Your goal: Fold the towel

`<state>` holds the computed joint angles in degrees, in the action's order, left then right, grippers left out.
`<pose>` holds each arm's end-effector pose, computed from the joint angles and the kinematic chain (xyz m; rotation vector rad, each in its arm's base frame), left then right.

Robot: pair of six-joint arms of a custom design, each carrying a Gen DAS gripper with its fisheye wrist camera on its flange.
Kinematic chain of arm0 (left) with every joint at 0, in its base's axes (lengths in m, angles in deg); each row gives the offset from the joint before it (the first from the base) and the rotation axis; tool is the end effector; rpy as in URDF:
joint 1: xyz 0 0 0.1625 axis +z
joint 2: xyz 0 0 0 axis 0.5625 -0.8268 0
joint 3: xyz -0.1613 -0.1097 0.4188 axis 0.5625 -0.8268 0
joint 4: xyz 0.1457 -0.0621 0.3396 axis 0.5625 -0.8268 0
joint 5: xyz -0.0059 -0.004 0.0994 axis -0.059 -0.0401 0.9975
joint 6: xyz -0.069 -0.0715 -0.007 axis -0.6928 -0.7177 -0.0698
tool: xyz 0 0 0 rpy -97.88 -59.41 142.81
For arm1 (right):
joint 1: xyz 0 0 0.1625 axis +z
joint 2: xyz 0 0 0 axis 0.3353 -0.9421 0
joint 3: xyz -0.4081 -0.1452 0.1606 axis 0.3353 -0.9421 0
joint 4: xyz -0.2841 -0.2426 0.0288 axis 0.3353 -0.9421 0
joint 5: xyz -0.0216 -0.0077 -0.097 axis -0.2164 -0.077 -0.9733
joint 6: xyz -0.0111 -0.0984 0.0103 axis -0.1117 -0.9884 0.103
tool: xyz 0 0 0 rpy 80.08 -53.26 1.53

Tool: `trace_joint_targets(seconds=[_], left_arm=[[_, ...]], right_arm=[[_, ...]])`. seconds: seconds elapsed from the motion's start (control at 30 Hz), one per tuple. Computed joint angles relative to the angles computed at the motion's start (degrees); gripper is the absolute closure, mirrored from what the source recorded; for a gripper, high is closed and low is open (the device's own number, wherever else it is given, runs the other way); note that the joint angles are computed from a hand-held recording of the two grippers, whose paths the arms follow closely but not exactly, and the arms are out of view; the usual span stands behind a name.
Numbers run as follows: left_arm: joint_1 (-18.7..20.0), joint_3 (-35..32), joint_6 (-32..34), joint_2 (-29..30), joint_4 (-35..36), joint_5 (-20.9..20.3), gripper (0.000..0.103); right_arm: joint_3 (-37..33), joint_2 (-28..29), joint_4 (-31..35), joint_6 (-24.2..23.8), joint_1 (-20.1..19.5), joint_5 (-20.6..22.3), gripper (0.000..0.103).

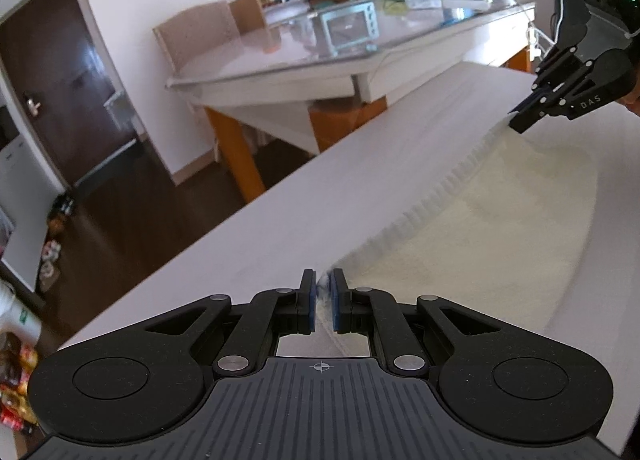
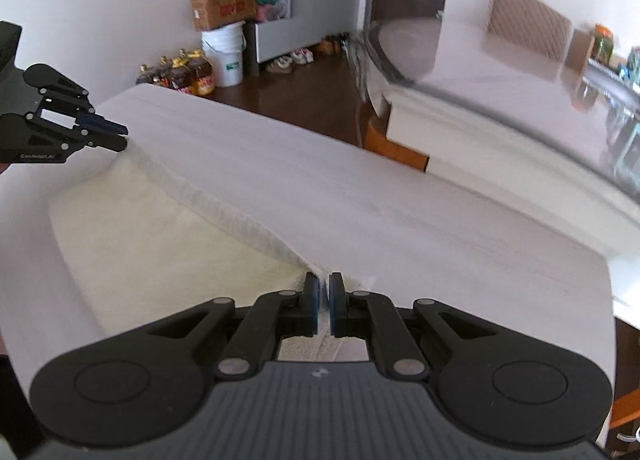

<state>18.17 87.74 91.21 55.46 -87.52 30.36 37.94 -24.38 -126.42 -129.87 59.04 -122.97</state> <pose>-0.3606 -0.7961 0.0049 1.1197 2.0857 -0.6893 -0.0404 -0.8212 0.4126 1.1207 -2.3573 0.5842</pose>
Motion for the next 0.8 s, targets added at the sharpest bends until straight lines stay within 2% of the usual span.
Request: trace_joint_targets(seconds=[0.1, 0.17, 0.2, 0.27, 0.4, 0.47, 0.53, 0.67, 0.8], left_arm=[[0.5, -0.3, -0.8, 0.7, -0.8, 0.4, 0.091], [0.6, -0.4, -0.4, 1.1, -2.4, 1.3, 0.085], [0.6, -0.2, -0.2, 1.3, -3.3, 1.9, 0.081], [0.7, 0.4, -0.1, 1.2, -4.8, 2.4, 0.062], [0.5, 4.6, 0.5, -0.6, -11.0, 3.4, 0.06], [0.1, 7.1, 0.8, -1.7, -14.4, 4.0, 0.06], [-0.4, 11.0, 1.0, -3.6, -16.6, 3.6, 0.06], [-1.0, 16.5, 0.8, -6.2, -15.3, 1.0, 0.06], [-1.3, 17.9, 0.7, -6.0, -14.0, 1.4, 0.06]], right_arm=[[0.9, 0.2, -2.4, 0.6, -0.3, -0.2, 0.095], [2.6, -0.2, -5.2, 0.4, -0.6, 0.0, 0.084], [3.6, -0.5, -6.8, 0.3, -0.7, 0.1, 0.083], [4.9, -0.8, -9.7, 0.2, -0.9, 0.5, 0.082], [8.8, -2.7, -16.0, 1.5, -1.9, 4.1, 0.081], [11.7, -4.6, -17.0, 2.2, -2.2, 6.1, 0.075], [14.4, -6.4, -17.5, 2.8, -2.6, 7.9, 0.074], [19.4, -9.5, -16.8, 3.2, -3.2, 10.3, 0.074], [24.5, -11.7, -18.0, 4.1, -3.7, 11.4, 0.074]])
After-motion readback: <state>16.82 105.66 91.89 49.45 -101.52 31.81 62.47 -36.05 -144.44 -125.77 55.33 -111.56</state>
